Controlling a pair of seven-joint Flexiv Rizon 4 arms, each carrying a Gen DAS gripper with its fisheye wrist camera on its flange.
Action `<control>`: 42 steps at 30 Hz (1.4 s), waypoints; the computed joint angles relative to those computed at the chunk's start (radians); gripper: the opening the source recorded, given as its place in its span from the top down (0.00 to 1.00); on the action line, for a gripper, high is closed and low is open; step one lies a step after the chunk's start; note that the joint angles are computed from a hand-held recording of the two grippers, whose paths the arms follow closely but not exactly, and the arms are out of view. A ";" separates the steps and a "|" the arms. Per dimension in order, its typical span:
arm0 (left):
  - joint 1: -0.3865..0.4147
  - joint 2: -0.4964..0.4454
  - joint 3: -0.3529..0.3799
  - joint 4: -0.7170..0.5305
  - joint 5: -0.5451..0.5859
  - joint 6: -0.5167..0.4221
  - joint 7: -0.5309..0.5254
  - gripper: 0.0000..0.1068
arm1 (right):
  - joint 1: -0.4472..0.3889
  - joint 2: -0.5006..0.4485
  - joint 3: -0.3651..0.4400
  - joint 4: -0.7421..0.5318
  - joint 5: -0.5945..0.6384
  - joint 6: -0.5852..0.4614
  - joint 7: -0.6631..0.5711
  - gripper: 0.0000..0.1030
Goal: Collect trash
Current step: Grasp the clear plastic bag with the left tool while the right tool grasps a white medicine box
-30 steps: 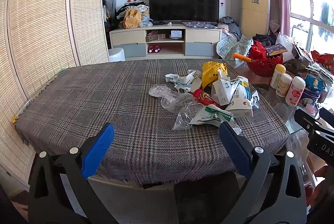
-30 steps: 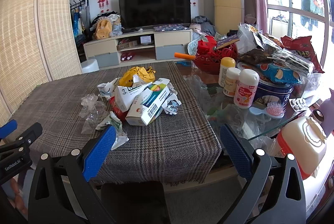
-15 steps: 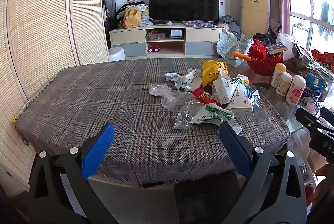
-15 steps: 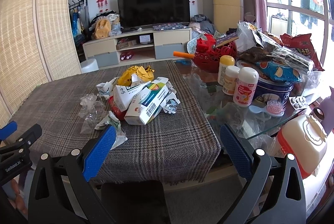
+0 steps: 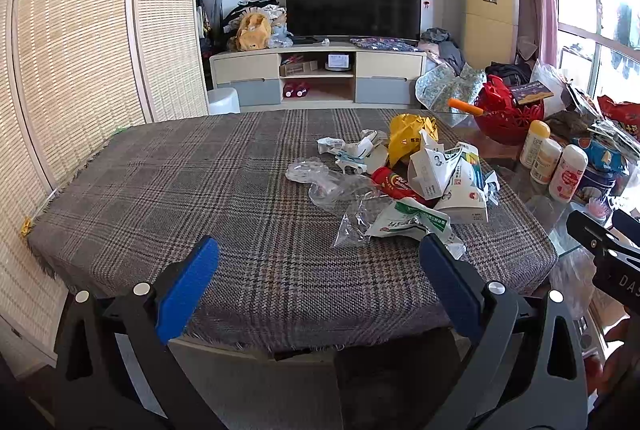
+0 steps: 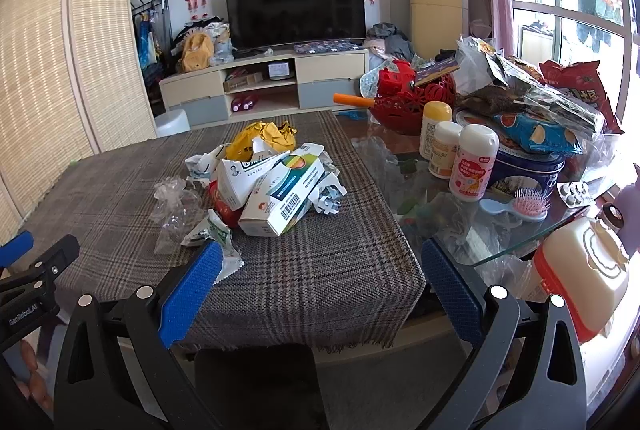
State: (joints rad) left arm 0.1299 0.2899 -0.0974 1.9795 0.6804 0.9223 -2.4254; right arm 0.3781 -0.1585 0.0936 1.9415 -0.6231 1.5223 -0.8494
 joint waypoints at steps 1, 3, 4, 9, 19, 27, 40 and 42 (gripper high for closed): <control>-0.003 -0.004 0.006 0.001 -0.010 0.004 0.011 0.11 | -0.007 -0.002 0.013 -0.005 0.024 -0.008 -0.018 0.03; -0.004 -0.012 0.009 -0.001 -0.022 0.003 0.025 0.11 | -0.031 -0.013 0.060 -0.026 0.112 -0.036 -0.090 0.03; -0.003 -0.016 0.009 -0.003 -0.023 -0.003 0.031 0.11 | -0.040 -0.018 0.082 -0.039 0.160 -0.056 -0.132 0.03; -0.007 -0.042 0.029 -0.013 -0.049 -0.011 0.067 0.11 | -0.024 -0.037 0.081 -0.080 0.237 -0.120 -0.199 0.03; -0.002 -0.129 0.108 -0.039 -0.178 -0.020 0.211 0.11 | -0.001 -0.124 0.062 -0.208 0.277 -0.252 -0.259 0.03; 0.003 -0.223 0.155 -0.103 -0.287 -0.008 0.282 0.11 | 0.003 -0.221 0.110 -0.400 0.391 -0.343 -0.365 0.04; -0.014 -0.360 0.185 -0.341 -0.332 -0.150 0.438 0.21 | 0.095 -0.518 0.148 -1.078 0.606 -0.932 -0.533 0.52; -0.020 -0.369 0.190 -0.351 -0.350 -0.152 0.462 0.24 | 0.107 -0.548 0.132 -1.147 0.628 -1.013 -0.520 0.58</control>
